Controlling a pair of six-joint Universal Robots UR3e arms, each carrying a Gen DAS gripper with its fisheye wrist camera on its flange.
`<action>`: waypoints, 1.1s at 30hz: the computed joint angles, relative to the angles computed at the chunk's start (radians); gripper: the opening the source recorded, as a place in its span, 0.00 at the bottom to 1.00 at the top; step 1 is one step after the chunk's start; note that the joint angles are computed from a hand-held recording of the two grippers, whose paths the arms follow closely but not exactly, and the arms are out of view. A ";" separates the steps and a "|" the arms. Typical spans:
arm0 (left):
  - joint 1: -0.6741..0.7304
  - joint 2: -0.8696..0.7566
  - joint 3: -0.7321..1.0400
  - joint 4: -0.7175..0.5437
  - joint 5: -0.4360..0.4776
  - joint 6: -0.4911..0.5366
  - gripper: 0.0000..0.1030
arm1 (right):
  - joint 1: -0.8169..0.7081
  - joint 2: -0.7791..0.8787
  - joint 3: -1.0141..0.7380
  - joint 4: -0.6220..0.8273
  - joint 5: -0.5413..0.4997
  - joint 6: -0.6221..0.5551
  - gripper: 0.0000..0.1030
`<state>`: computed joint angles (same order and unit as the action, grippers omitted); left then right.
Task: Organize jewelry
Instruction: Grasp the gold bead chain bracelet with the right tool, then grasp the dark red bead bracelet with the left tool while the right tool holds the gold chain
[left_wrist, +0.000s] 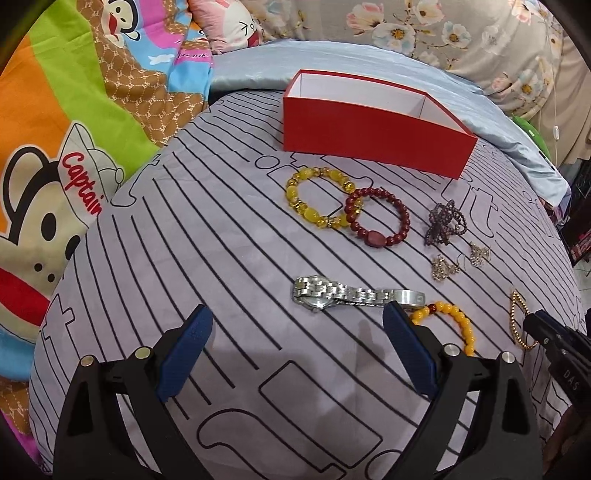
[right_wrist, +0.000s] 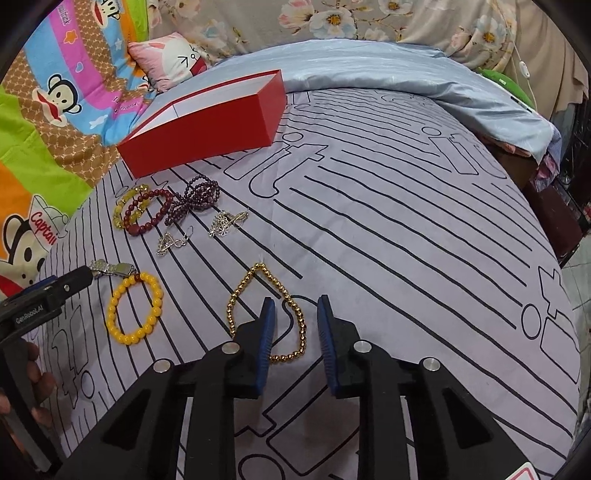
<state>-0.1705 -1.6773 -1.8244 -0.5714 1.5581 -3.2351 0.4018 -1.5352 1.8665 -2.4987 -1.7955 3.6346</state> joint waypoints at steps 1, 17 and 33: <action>-0.002 -0.007 0.009 -0.002 -0.004 -0.004 0.88 | 0.007 0.009 -0.008 0.002 -0.009 -0.003 0.16; -0.011 -0.199 0.250 -0.078 -0.069 -0.054 0.69 | -0.005 0.019 0.029 -0.095 0.027 0.014 0.03; -0.021 -0.381 0.487 -0.110 -0.080 -0.024 0.45 | -0.024 0.035 0.032 -0.132 0.055 0.022 0.04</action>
